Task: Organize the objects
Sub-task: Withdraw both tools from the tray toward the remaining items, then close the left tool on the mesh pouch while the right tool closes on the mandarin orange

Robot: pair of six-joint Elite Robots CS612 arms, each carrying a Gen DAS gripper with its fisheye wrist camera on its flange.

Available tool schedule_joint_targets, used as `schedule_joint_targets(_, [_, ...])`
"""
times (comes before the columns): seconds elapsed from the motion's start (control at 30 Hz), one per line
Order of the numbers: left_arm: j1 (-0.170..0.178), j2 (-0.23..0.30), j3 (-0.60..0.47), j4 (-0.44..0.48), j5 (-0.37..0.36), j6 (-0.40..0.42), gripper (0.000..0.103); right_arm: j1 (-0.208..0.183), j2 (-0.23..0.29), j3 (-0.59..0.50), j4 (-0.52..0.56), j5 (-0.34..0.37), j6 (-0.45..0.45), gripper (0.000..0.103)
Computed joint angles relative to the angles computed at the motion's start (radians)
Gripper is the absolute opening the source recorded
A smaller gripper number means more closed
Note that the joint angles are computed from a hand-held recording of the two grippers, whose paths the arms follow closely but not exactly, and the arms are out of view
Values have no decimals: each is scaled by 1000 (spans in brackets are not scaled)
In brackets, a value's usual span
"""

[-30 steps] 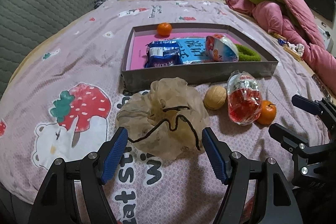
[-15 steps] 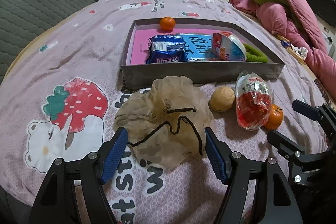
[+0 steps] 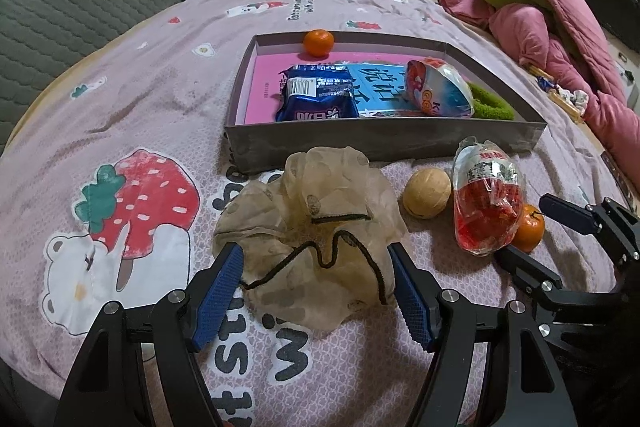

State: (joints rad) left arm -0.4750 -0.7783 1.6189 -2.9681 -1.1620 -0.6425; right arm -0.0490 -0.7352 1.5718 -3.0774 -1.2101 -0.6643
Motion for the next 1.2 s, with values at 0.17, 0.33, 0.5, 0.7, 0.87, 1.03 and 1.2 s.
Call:
schedule_joint_targets(0.17, [0,3,-5,5,4,1,74,1,4,-4,0,5,-16,54])
schedule_joint_targets(0.33, [-2,9,-12,10,16,2,74,3,6,-7,10,10,-33,45])
schedule_joint_targets(0.5, [1,13,-20,14,10,-1,74,3,8,-10,22,15,-39,39])
schedule_joint_targets(0.7, [3,19,-26,3,3,-4,73,-2,8,-18,47,34,-24,39])
schedule_joint_targets(0.87, [3,23,-30,-4,4,5,65,-1,8,-18,41,26,-19,39])
schedule_joint_targets(1.03, [3,23,-31,-8,-6,9,56,-3,7,-19,42,26,-7,38])
schedule_joint_targets(1.2, [4,20,-24,-31,-26,18,35,-6,8,-23,44,25,9,38])
